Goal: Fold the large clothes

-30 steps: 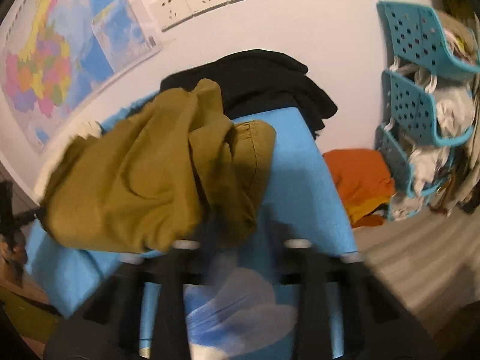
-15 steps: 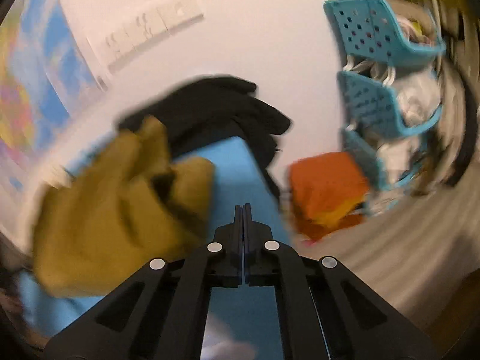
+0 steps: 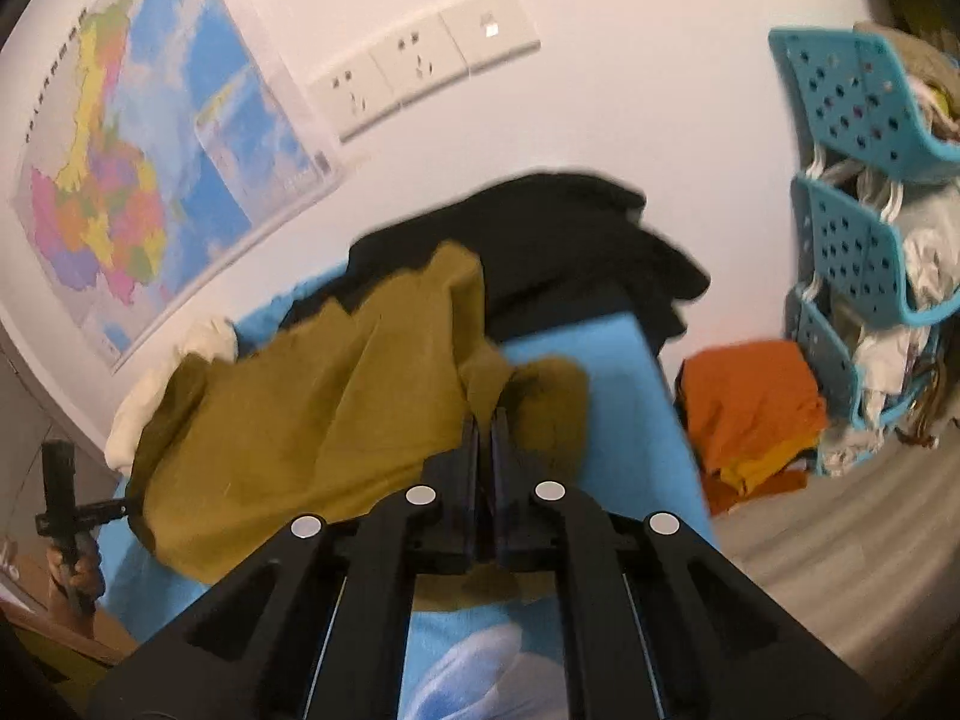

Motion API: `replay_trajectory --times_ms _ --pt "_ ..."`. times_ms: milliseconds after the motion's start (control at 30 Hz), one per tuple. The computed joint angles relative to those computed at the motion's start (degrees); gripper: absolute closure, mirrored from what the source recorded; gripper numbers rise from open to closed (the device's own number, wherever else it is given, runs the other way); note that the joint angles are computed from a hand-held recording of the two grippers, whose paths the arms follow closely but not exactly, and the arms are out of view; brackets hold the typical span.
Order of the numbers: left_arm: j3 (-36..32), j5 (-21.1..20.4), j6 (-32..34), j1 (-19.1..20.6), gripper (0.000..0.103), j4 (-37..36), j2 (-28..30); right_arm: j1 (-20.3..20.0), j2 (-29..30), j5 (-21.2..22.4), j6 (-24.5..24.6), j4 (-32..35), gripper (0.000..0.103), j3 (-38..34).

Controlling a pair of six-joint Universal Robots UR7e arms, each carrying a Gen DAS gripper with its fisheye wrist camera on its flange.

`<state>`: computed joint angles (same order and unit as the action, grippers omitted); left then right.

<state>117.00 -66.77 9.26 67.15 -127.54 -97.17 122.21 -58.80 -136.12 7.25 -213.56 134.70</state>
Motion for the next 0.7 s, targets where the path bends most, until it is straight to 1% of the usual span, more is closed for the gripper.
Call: replay_trajectory --times_ms 33,67,100,133,167,200,233,267,300,333,400,433,467,500,533,567,600,633,667,700 --pt "-0.54 -0.48 -0.27 0.37 0.057 0.87 0.3 -0.37 0.25 -2.47 1.8 2.11 0.101 -0.6" --pt "-1.16 -1.16 -0.96 0.98 0.053 1.53 0.59 -1.06 -0.68 -2.54 5.27 6.62 0.101 -0.76" --pt "-1.66 -2.22 -1.56 1.63 0.051 1.92 0.7 -2.56 -1.29 -0.97 7.99 9.87 0.1 -0.39" --pt "-1.73 -2.67 -1.74 1.84 0.05 2.05 0.42 -2.4 -1.38 -1.11 8.31 10.73 0.1 -0.3" --pt "-1.5 -2.84 -1.24 1.77 0.049 1.92 -0.1 -1.29 -1.02 -2.23 7.34 9.19 0.098 -0.29" --pt "-0.92 -2.69 -0.28 1.4 0.047 1.46 -0.99 -0.19 -0.93 -3.18 6.99 7.6 0.092 -0.33" --pt "-0.18 -2.03 0.87 0.76 0.045 0.75 -2.01 0.71 -0.81 -3.72 6.53 5.56 0.074 -0.24" --pt "0.16 -1.82 1.67 0.44 0.043 0.41 -2.59 2.35 -0.31 -3.69 4.78 1.61 0.064 -0.36" --pt "0.31 -1.92 2.4 0.25 0.04 0.11 -3.08 3.1 0.33 -3.74 3.26 -0.08 0.05 -0.91" --pt "0.26 -2.18 2.77 0.23 0.036 -0.13 -3.48 4.43 1.46 -3.8 1.17 -0.16 0.042 -2.34" --pt "-0.25 -3.16 2.98 0.87 0.035 -0.29 -3.54 5.58 2.68 -2.58 -1.49 2.28 0.039 -4.19" --pt "-0.36 -3.27 3.03 1.18 0.036 -0.44 -3.48 5.79 3.44 -1.92 -2.27 4.81 0.034 -5.29" --pt "-0.35 -3.11 3.08 1.47 0.045 -0.58 -3.41 6.03 4.04 -2.36 -2.34 6.53 0.033 -5.8" --pt "-0.65 -3.96 3.42 2.11 0.051 -0.04 -3.18 5.95 5.26 -3.56 -2.28 8.38 0.033 -6.75" --pt "-1.05 -5.53 3.78 2.88 0.065 1.01 -2.99 5.16 5.51 -2.6 -1.55 9.96 0.033 -6.89" --pt "-1.4 -7.63 4.39 3.78 0.075 2.15 -2.82 4.23 5.42 -1.16 -0.6 10.97 0.034 -6.56" --pt "-0.98 -8.0 4.73 3.99 0.08 1.92 -2.96 3.27 5.53 -0.43 0.6 11.59 0.039 -6.29" --pt "-0.61 -7.79 4.97 3.94 0.086 1.57 -3.1 2.99 5.72 -0.3 1.19 11.81 0.048 -6.16" --pt "0.06 -7.51 5.28 3.64 0.092 0.72 -3.53 2.3 5.63 0.56 1.36 11.74 0.05 -5.8" --pt "0.27 -6.52 4.62 3.25 0.095 0.37 -3.82 1.87 5.6 1.26 1.51 10.54 0.056 -5.33"
